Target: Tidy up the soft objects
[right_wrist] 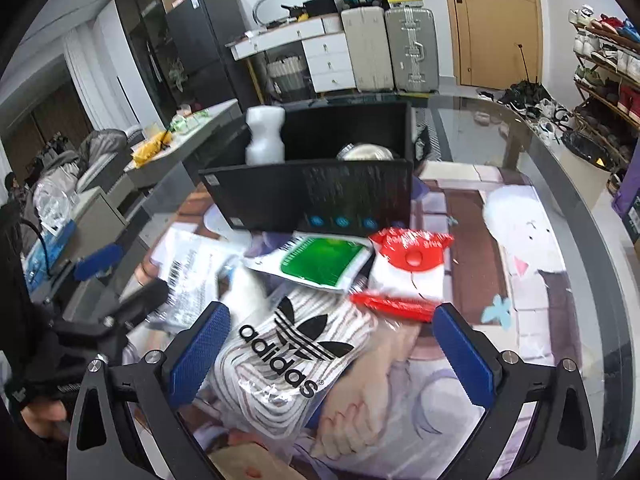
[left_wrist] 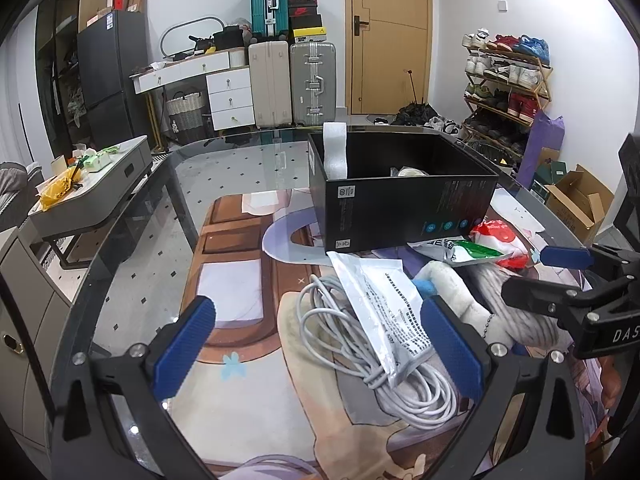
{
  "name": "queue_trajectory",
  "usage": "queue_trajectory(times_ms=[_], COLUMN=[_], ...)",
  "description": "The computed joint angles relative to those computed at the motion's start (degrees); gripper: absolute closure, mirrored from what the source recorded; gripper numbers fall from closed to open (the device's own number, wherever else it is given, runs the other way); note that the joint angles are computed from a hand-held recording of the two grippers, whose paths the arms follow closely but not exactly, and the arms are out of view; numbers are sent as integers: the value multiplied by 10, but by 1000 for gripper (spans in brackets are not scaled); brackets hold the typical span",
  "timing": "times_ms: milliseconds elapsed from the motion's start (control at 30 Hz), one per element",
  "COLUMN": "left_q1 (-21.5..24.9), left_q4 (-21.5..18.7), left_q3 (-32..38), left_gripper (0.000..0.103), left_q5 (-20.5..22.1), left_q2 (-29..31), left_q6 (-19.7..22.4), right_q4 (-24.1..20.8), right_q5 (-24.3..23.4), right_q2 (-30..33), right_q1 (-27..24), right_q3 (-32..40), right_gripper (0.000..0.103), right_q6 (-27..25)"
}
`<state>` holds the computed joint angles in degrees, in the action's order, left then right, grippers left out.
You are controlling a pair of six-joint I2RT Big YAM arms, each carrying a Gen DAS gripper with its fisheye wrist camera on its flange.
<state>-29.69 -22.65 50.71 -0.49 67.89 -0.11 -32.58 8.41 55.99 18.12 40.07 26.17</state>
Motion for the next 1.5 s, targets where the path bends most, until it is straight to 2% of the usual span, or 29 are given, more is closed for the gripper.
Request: queue_trajectory(times_ms=[400, 867, 1100, 1200, 1300, 1367, 1500], left_q1=[3, -1, -5, -8, -11, -13, -14], left_q4=[3, -2, -7, -10, -11, -12, -12], left_q3=[-5, -4, -1, 2, 3, 3, 2], left_gripper=[0, 0, 0, 0, 0, 0, 0], left_q5=[7, 10, 9, 9, 8, 8, 6], left_q2=[0, 2, 4, 7, 7, 7, 5], left_q6=[2, 7, 8, 9, 10, 11, 11], right_q4=[-31, -72, -56, -58, -63, -62, -60], right_q5=[0, 47, 53, 43, 34, 34, 28], right_q2=[0, 18, 8, 3, -9, -13, -16], right_q1=[-6, 44, 43, 41, 36, 35, 34], right_q3=[-18, -10, -22, -22, -23, -24, -27], right_gripper=[1, 1, 3, 15, 40, 51, 54], right_q6=[-10, -37, -46, -60, -70, -74, -83])
